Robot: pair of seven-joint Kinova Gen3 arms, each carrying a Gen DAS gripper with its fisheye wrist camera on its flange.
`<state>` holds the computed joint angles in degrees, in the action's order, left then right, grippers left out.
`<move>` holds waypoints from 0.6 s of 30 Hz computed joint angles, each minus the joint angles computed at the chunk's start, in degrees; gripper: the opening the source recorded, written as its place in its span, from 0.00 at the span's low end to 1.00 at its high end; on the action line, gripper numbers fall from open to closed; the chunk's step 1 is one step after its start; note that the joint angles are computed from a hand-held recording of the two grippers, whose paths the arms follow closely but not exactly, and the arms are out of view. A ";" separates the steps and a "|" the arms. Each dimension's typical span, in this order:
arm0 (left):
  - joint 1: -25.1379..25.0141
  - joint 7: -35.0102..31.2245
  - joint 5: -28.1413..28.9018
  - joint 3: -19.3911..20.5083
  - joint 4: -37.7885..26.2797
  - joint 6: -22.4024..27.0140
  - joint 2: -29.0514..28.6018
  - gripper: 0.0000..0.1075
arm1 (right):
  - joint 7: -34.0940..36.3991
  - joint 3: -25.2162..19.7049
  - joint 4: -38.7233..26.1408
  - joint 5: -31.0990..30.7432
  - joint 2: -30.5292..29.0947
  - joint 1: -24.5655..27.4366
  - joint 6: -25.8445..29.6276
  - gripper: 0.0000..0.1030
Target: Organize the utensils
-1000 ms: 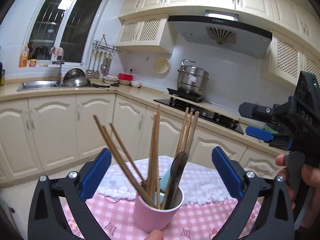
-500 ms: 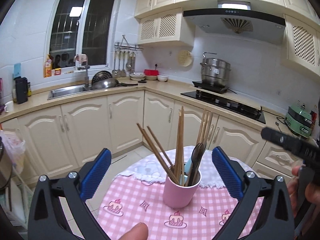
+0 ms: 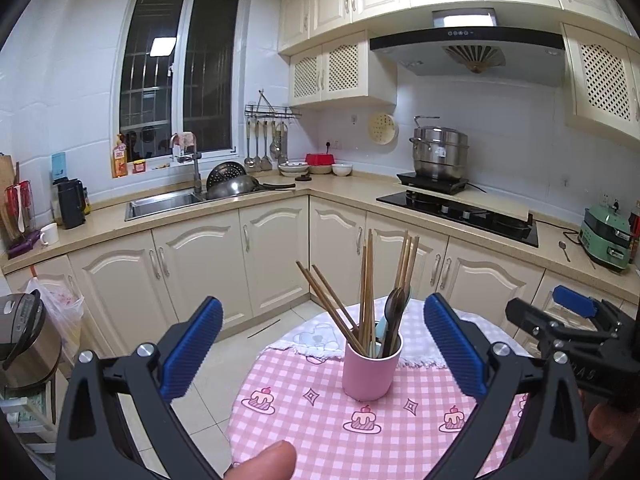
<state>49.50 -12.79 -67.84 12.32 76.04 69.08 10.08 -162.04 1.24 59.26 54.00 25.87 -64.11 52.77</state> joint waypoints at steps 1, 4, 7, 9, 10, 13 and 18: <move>0.24 0.19 -0.05 0.06 -0.15 0.57 -0.11 0.92 | -0.08 0.07 -0.09 0.27 -0.02 -0.38 0.32 0.94; 0.61 1.35 -0.45 0.33 0.41 1.41 -0.73 0.92 | 0.29 -0.02 -0.67 0.67 0.11 -1.10 1.15 0.94; 0.50 2.02 -0.64 0.86 0.99 1.95 -1.20 0.92 | 0.41 0.24 -1.19 1.63 0.45 -2.06 2.22 0.94; 0.42 2.55 -0.79 1.17 1.41 2.32 -1.40 0.92 | 0.13 0.18 -0.95 1.93 0.29 -2.33 2.17 0.94; 0.37 2.77 -0.82 1.32 1.57 2.42 -1.47 0.92 | 0.03 0.16 -0.90 2.08 0.24 -2.42 2.19 0.94; 0.16 3.63 -0.95 1.63 2.15 2.67 -1.65 0.92 | -0.16 0.21 -1.06 2.72 0.31 -2.89 2.81 0.94; 0.14 4.34 -1.38 2.06 2.44 3.17 -1.74 0.92 | -0.37 0.18 -1.19 3.46 0.34 -3.27 3.33 0.94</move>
<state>49.64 -8.45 -69.22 14.37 78.48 72.24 8.35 -162.41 1.41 58.07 57.46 26.20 -67.38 56.10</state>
